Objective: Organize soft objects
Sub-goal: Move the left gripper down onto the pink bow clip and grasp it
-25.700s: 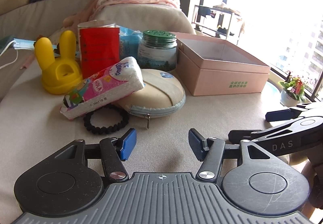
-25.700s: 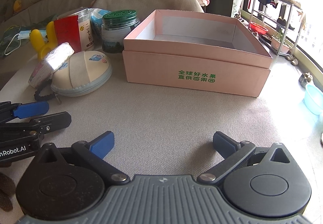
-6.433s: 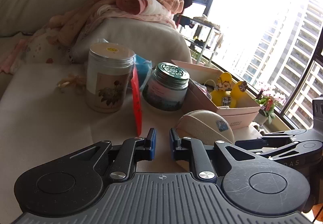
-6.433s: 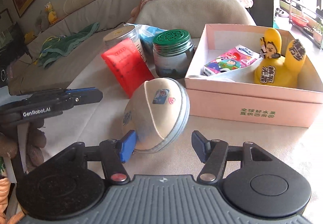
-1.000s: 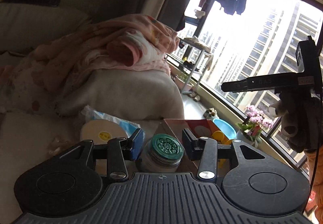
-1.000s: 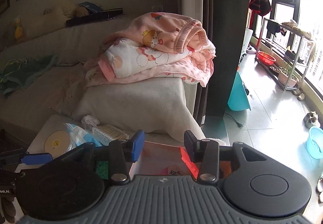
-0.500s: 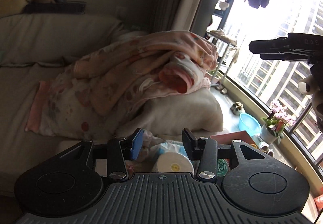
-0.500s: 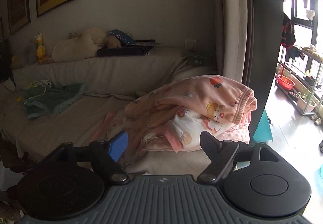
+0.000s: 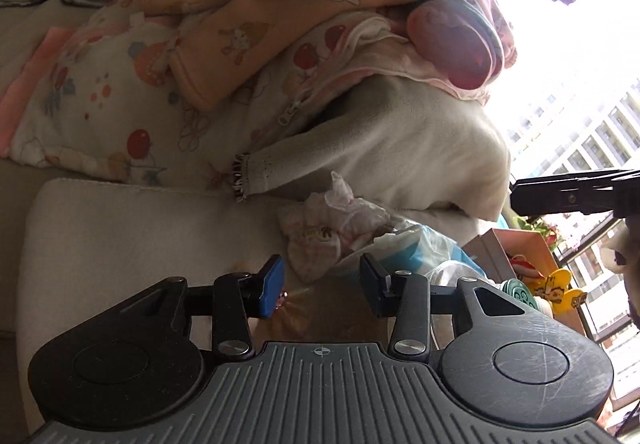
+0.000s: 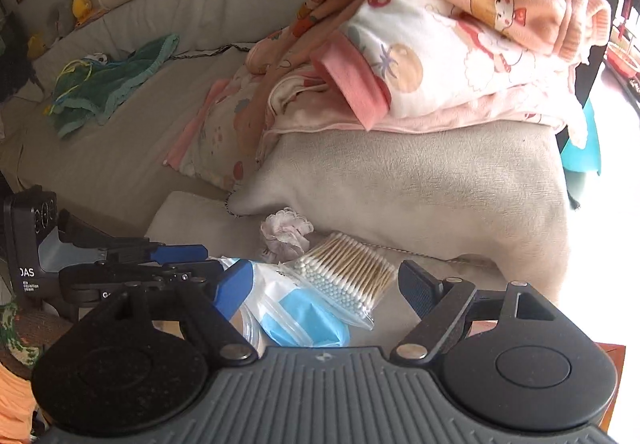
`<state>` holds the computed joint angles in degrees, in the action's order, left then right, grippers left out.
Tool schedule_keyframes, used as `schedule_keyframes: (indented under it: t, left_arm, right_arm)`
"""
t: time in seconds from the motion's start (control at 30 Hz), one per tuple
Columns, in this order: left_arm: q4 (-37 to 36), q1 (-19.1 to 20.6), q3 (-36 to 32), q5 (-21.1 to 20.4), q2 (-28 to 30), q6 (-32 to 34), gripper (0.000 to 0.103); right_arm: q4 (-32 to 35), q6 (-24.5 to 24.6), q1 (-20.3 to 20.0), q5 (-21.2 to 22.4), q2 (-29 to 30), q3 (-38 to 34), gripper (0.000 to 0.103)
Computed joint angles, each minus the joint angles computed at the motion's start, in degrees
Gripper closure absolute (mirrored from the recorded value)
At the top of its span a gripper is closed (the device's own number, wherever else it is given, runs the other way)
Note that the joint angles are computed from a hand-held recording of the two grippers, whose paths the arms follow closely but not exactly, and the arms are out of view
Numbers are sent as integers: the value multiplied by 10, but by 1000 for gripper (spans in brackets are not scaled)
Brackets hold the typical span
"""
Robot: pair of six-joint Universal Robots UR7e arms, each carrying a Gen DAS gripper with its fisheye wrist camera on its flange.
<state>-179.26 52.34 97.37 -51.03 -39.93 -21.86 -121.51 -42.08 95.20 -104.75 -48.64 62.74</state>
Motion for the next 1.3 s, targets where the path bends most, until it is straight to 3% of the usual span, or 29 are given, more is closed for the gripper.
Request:
schedule_keyframes:
  t: [0.23, 0.47, 0.53, 0.63, 0.67, 0.8, 0.93, 1.0, 1.1, 1.23, 1.3]
  left_arm:
    - [-11, -8, 29, -23, -13, -16, 61]
    - [62, -13, 48, -37, -28, -33, 62]
    - [51, -24, 56, 4, -26, -17, 62]
    - [52, -48, 49, 108, -10, 49, 62]
    - [62, -51, 43, 125, -7, 58, 62]
    - [79, -36, 7, 118, 6, 34, 62]
    - [192, -26, -44, 145, 24, -33, 62]
    - [215, -26, -53, 151, 32, -27, 58]
    - [232, -35, -45, 184, 35, 27, 52]
    - [292, -44, -15, 225, 9, -13, 56]
    - [278, -45, 6, 211, -11, -33, 57]
  right_arm:
    - [-10, 12, -9, -2, 28, -10, 22]
    - [5, 22, -5, 6, 47, -32, 22]
    - [6, 20, -5, 0, 46, -28, 22]
    - [1, 16, -4, -12, 41, -20, 22]
    - [-1, 14, -4, -13, 38, -18, 22]
    - [-9, 11, -5, -10, 29, -8, 22]
    - [-17, 6, -5, -10, 19, 4, 22]
    - [-20, 0, -5, -10, 11, 12, 22]
    - [-43, -20, -4, -17, 0, 29, 22]
    - [-56, -33, -5, -19, -10, 41, 22]
    - [-49, -31, -7, -13, -12, 40, 22]
